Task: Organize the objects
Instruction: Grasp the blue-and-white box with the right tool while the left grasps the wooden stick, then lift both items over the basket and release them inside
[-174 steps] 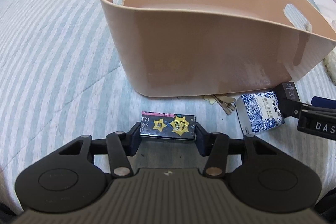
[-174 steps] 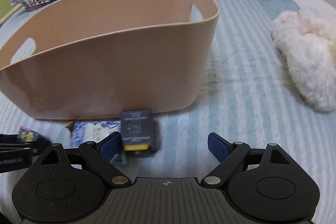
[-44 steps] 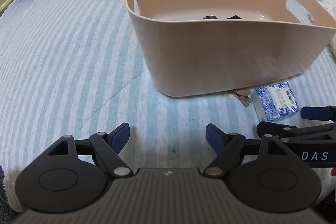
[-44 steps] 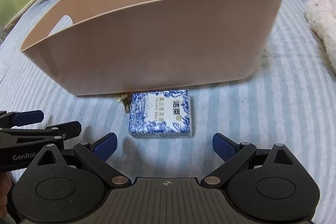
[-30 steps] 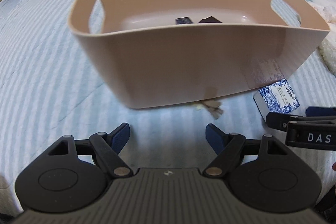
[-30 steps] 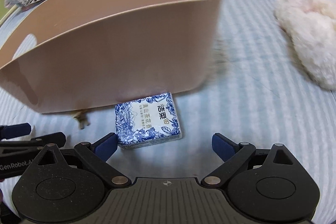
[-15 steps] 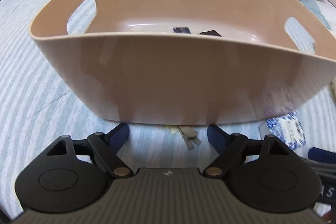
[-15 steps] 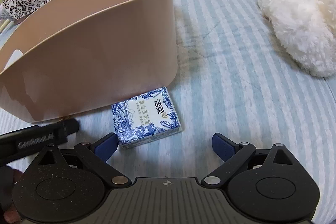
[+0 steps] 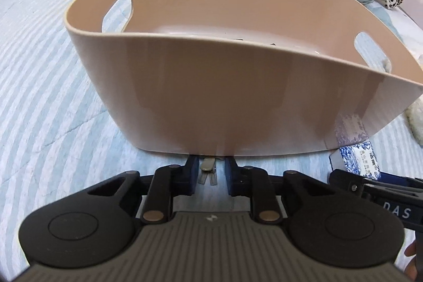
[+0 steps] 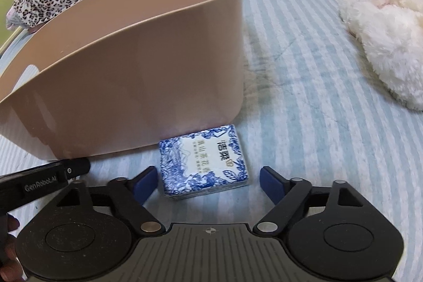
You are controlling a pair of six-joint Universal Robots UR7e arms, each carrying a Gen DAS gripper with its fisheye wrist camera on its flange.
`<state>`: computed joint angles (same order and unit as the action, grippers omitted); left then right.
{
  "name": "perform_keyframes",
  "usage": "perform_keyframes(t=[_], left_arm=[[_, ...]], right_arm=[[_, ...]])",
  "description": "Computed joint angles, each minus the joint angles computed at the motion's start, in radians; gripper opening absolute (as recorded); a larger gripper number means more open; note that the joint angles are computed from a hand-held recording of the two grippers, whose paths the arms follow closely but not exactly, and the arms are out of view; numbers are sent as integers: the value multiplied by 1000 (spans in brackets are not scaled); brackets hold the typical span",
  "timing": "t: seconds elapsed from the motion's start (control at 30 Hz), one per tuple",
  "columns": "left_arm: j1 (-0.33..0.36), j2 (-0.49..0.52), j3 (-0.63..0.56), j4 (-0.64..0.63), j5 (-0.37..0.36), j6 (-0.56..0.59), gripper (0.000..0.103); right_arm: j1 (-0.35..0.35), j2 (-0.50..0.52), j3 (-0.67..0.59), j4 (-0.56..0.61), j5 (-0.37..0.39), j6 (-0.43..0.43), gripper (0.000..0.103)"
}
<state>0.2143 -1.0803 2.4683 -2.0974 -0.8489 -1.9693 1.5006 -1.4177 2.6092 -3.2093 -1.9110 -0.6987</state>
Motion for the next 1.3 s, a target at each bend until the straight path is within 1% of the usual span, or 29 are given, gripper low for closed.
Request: perform_keyframes(t=[0.03, 0.07, 0.17, 0.23, 0.4, 0.53, 0.7, 0.8, 0.87, 0.97, 1.0, 1.17, 1.3], left_arm=[[-2, -7, 5, -1, -3, 9, 12], [-7, -10, 6, 6, -7, 15, 13], [-27, -24, 25, 5, -13, 28, 13], [-47, -15, 12, 17, -27, 19, 13], [-61, -23, 21, 17, -37, 30, 13], [-83, -21, 18, 19, -56, 30, 13], [-148, -82, 39, 69, -112, 3, 13], [-159, -83, 28, 89, -121, 16, 13], [-180, -93, 22, 116, -126, 26, 13], [-209, -104, 6, 156, -128, 26, 13], [-210, -104, 1, 158, -120, 30, 13], [-280, -147, -26, 269, -122, 2, 13], [-305, -168, -57, 351, -90, -23, 13]], right_arm=[[-4, 5, -1, -6, 4, -9, 69], [-4, 2, 1, -4, 6, -12, 63], [-14, -10, 4, 8, 24, -24, 62], [-13, -22, 4, 31, 29, -26, 62], [5, -19, 10, 39, 16, -48, 62], [8, -50, 11, 87, 22, -36, 61], [18, -98, 15, 146, 34, -28, 61], [24, -133, 26, 176, 43, -29, 61], [26, -162, 36, 196, 49, -30, 61], [25, -224, 51, 239, 57, -41, 61], [26, -244, 56, 253, 60, -44, 61], [37, -353, 63, 336, 87, -45, 61], [60, -430, 54, 399, 121, -30, 61]])
